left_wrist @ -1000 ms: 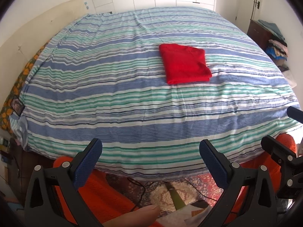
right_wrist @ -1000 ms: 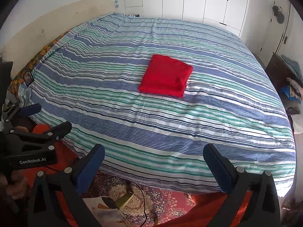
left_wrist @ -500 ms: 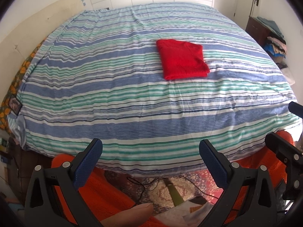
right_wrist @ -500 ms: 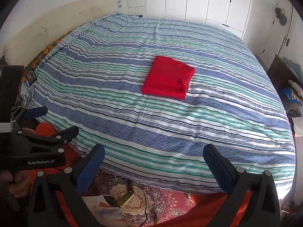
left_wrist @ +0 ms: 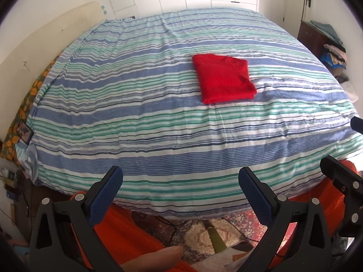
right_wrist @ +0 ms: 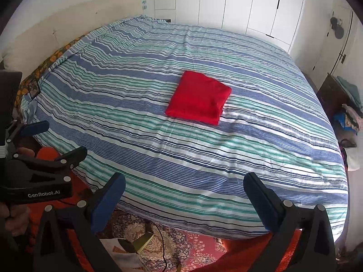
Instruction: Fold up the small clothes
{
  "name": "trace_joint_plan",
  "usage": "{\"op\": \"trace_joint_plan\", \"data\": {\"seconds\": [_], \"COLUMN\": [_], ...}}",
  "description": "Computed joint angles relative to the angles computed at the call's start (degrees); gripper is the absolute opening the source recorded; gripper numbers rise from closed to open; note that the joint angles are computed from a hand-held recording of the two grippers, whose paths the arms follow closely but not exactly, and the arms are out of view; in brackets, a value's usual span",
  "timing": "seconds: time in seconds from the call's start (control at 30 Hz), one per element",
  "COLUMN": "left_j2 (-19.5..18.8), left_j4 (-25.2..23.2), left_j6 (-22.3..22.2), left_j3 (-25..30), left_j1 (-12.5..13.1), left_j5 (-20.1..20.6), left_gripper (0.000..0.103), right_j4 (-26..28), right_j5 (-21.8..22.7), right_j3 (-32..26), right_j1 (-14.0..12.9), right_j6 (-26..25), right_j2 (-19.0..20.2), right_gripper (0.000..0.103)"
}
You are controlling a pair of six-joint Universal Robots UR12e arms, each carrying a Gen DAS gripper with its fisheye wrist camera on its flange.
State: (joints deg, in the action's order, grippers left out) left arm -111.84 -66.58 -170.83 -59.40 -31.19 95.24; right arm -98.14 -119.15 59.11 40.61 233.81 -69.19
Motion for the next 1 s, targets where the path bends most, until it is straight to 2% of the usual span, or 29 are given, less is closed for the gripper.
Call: {"op": "trace_joint_plan", "data": {"seconds": [0.43,1.0], "left_j2": [0.2,0.1], "left_j4": [0.0,0.5], "left_j6": [-0.3,-0.1], "left_j3": [0.4,-0.1], "left_j1": [0.0,-0.3], "left_j5": [-1.3,-0.4], "left_gripper": [0.102,0.102], "right_j4": [0.1,-0.1], "right_j5": [0.6,0.9], "right_j3": [0.1,0.7], "right_j1": [0.1,-0.1], "right_j6": [1.2,1.7], "right_j2": [-0.3,-0.7], "right_gripper": [0.102,0.102]}}
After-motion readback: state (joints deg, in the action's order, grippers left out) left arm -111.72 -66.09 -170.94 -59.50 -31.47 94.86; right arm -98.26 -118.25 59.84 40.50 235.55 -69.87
